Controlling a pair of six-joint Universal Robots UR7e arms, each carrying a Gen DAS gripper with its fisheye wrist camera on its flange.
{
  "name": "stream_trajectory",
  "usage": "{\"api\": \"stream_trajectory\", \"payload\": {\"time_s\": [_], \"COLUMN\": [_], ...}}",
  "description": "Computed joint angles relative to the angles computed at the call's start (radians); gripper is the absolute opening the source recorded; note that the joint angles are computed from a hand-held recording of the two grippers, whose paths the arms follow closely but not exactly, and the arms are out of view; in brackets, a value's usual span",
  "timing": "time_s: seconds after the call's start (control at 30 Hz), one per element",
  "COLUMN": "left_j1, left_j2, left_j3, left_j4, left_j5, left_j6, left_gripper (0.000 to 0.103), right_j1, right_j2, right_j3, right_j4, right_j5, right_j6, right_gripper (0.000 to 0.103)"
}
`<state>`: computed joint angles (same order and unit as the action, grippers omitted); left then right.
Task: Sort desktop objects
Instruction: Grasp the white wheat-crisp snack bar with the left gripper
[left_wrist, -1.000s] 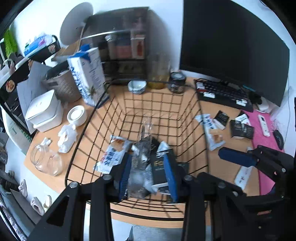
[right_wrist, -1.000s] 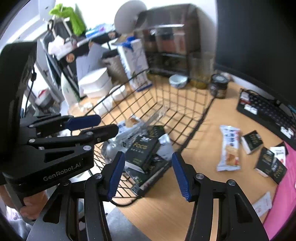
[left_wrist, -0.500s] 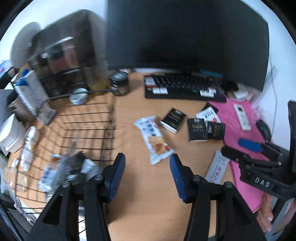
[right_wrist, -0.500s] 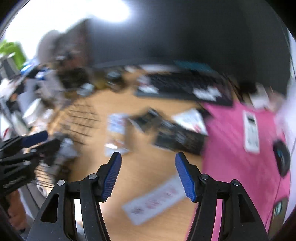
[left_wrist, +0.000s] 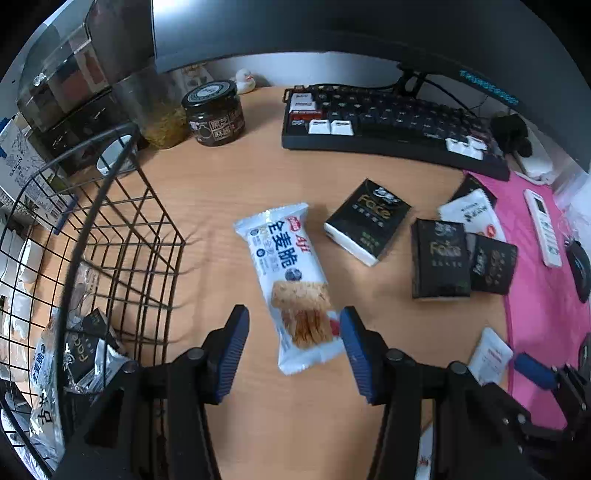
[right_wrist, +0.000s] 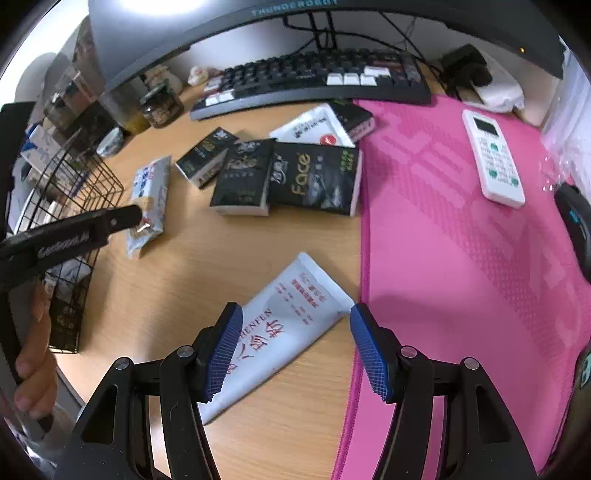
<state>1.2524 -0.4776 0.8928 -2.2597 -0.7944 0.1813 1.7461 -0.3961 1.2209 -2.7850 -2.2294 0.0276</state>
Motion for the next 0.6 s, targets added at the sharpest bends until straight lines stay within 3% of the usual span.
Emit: {"api": "stream_trajectory", "payload": {"time_s": [0.37,0.43,0.6], "left_j1": [0.013,0.015,0.004], "left_j2": [0.088,0.087,0.005], "left_j3": [-0.121,-0.118,0.052], "left_j4": [0.056,0.071,-0.012], "left_j5": [0.046,0.032,0.039], "left_j6": [0.005,0.019,0.100], "left_gripper": [0.060,0.039,0.037], "right_j1": [0.003,0.005,0.014], "right_j2": [0.012,0.009,0.008], "right_j3": [0.001,0.008,0.018], "right_j4": [-0.018,-0.015,-0.009], "right_j5": [-0.036,-0.035,-0.038], "right_j6": [-0.008,-0.003,0.026], "right_gripper": [0.061,0.061,0.061]}}
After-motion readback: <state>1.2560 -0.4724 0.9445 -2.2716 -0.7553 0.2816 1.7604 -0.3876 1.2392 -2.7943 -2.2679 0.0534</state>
